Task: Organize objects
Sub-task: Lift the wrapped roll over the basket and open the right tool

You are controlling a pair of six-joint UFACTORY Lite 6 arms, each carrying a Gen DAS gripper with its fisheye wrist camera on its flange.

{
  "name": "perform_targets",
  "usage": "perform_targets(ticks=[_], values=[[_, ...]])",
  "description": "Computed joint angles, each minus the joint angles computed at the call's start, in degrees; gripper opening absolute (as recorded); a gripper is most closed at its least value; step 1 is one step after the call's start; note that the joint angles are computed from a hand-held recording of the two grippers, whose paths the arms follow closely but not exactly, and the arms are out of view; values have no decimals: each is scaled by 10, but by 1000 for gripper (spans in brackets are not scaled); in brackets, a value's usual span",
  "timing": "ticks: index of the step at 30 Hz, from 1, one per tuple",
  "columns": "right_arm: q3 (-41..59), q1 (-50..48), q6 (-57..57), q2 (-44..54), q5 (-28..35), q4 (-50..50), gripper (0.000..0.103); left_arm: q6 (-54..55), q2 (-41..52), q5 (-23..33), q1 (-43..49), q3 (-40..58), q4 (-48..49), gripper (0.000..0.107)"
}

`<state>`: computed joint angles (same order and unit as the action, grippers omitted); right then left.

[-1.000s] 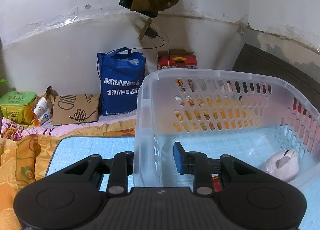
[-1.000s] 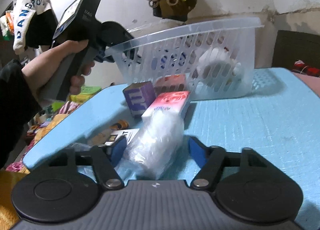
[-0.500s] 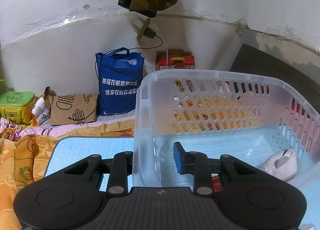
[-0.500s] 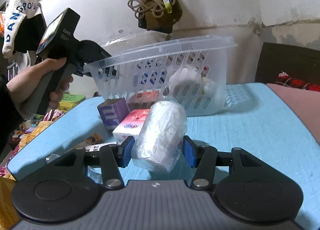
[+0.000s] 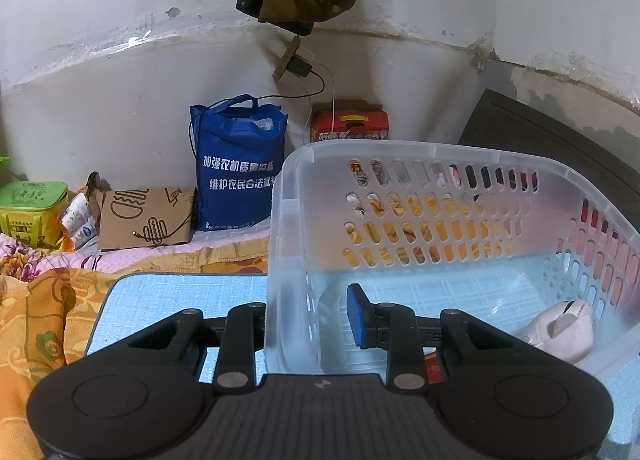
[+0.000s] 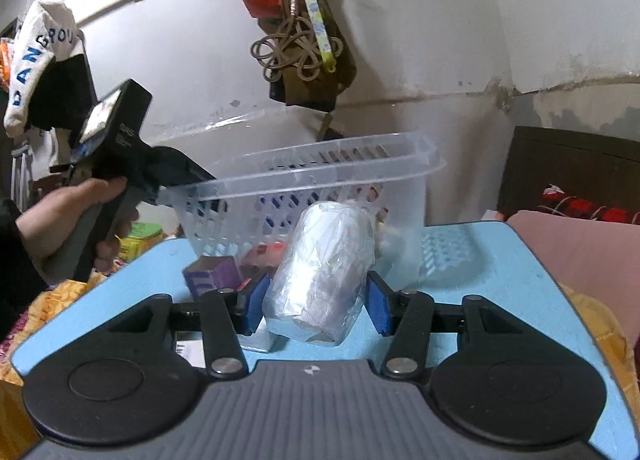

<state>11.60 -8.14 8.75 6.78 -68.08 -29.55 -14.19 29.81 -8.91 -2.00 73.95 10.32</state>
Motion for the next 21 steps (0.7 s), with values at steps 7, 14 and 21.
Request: perform_targets(ticks=[7, 14, 21], values=[[0, -34, 61, -83, 30, -80, 55, -19, 3, 2, 1, 4, 18, 33], [75, -73, 160, -142, 93, -149, 55, -33, 8, 5, 1, 11, 28, 33], [208, 15, 169, -78, 196, -122, 55, -32, 10, 6, 1, 14, 25, 31]])
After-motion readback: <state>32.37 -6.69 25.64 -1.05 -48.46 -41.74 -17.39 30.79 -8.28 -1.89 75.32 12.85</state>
